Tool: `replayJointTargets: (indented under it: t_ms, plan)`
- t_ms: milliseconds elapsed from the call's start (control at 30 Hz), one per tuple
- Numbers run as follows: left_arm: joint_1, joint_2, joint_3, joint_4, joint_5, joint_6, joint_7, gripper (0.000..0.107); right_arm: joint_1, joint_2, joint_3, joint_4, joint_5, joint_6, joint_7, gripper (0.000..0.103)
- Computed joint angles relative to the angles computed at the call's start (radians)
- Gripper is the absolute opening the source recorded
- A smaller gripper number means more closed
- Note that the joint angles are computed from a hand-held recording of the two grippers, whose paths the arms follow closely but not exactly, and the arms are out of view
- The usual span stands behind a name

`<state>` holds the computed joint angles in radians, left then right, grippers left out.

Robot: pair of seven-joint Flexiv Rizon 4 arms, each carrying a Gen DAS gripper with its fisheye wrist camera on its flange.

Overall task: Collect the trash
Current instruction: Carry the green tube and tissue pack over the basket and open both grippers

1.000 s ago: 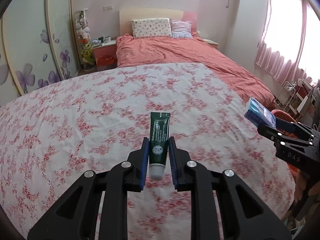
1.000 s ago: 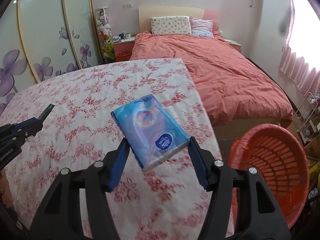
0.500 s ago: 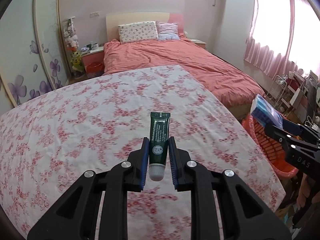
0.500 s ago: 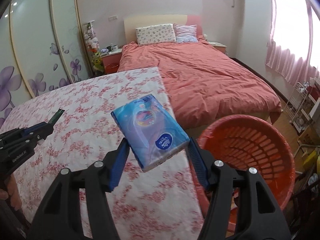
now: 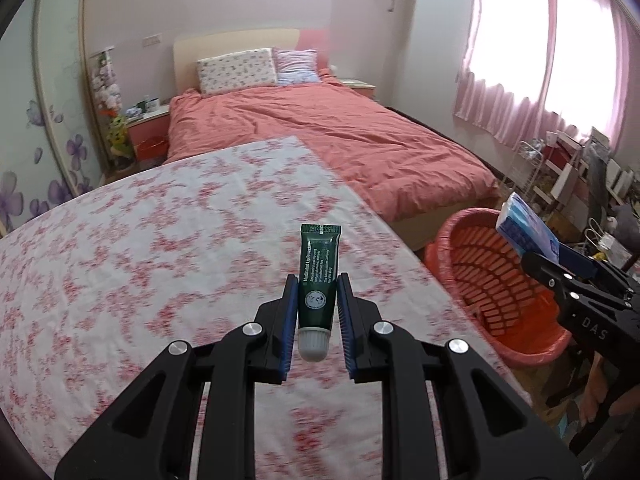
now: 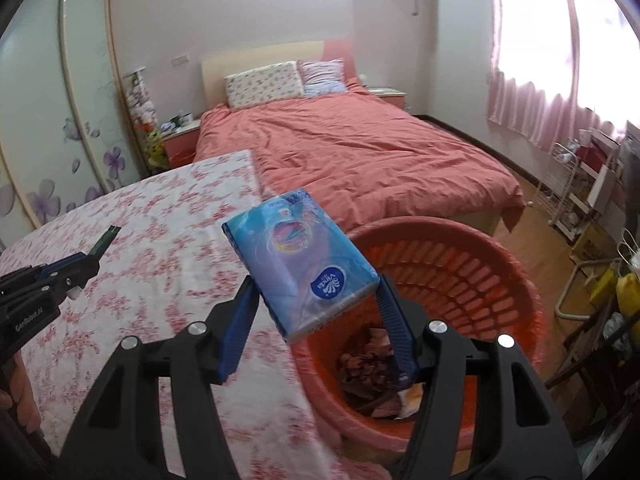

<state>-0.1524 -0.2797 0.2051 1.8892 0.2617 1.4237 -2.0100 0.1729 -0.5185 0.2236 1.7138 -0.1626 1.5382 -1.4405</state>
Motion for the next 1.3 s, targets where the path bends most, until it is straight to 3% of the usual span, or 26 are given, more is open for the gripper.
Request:
replayJointTargets:
  t_ms: [333, 833, 1300]
  plan:
    - [-0.003, -0.080, -0.104, -0.053, -0.131, 0.045, 0.128, 0.020, 0.010, 0.007, -0.106, 0.044, -0.012, 0.083, 0.093, 0.059]
    - [-0.048, -0.175, -0.177, -0.120, -0.308, 0.069, 0.302, 0.020, -0.029, -0.005, -0.149, 0.073, -0.037, 0.156, 0.172, 0.059]
    - [-0.070, -0.238, -0.215, -0.182, -0.389, 0.050, 0.388, 0.020, -0.135, -0.051, -0.059, 0.031, -0.040, 0.146, 0.184, 0.059]
